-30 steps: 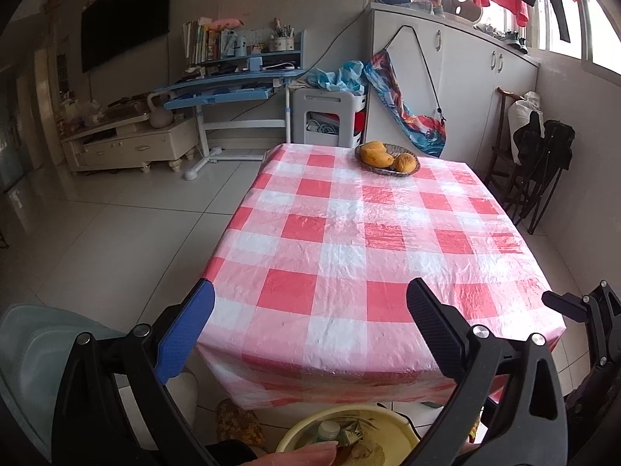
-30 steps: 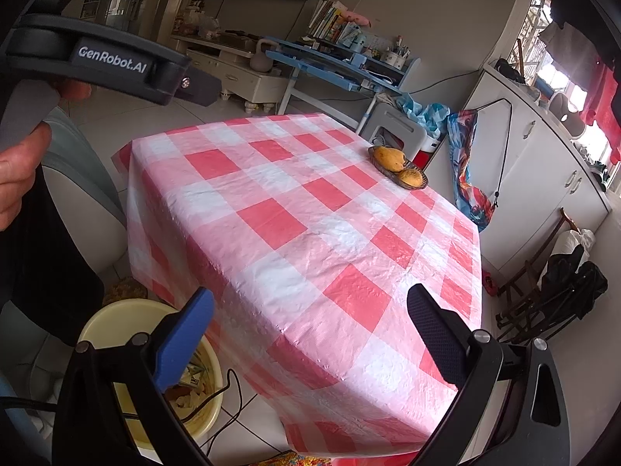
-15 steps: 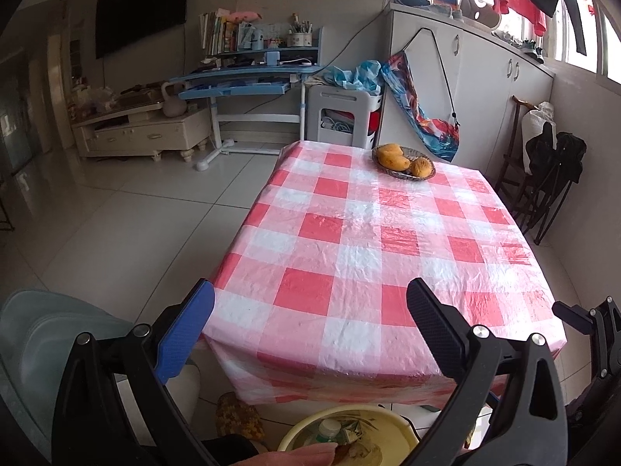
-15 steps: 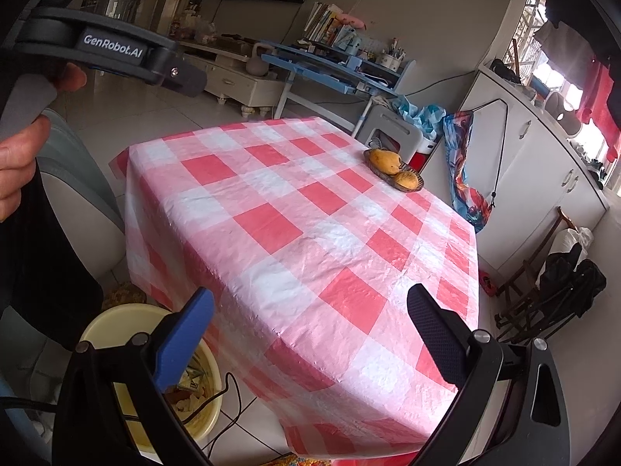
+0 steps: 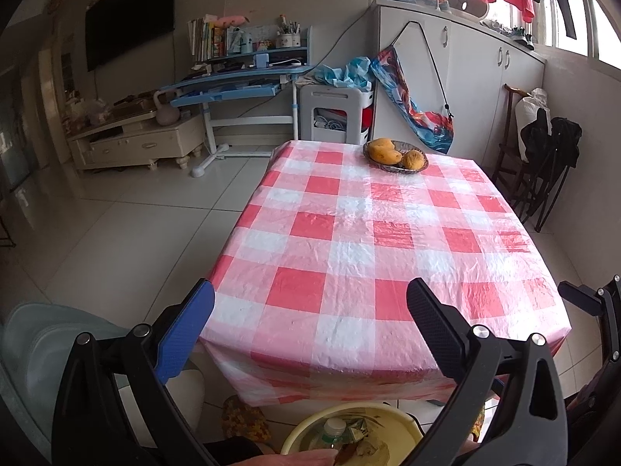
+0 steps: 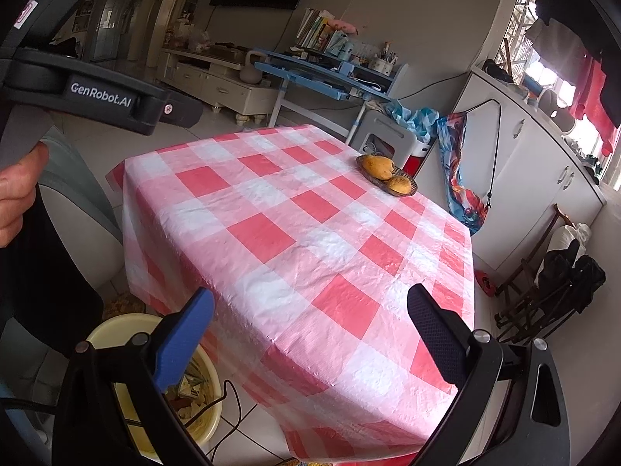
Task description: Collect trash
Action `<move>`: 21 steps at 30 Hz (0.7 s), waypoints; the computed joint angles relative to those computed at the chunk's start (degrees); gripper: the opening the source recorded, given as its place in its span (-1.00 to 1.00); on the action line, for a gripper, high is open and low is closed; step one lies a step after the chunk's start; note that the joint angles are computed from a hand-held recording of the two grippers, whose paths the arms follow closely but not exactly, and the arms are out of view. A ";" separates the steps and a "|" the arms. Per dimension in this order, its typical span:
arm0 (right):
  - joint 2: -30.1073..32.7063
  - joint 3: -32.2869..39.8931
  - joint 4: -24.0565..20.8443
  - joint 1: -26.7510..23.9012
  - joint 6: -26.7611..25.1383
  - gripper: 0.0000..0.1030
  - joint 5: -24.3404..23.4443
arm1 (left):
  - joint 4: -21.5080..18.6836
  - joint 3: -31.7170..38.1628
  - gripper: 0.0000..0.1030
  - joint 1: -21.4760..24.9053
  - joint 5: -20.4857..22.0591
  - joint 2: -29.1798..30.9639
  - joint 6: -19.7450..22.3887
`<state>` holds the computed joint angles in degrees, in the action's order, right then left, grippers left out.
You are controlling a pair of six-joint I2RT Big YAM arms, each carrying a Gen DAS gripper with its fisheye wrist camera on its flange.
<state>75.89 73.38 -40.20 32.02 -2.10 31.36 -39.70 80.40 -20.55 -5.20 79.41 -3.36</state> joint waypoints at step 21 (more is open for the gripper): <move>-0.46 -0.38 1.02 0.10 -0.12 0.85 1.19 | 0.17 -0.28 0.86 -0.29 -0.23 -0.02 0.29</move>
<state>75.42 72.99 -39.17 32.12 -2.22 32.55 -39.53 80.12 -20.84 -5.43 79.39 -3.06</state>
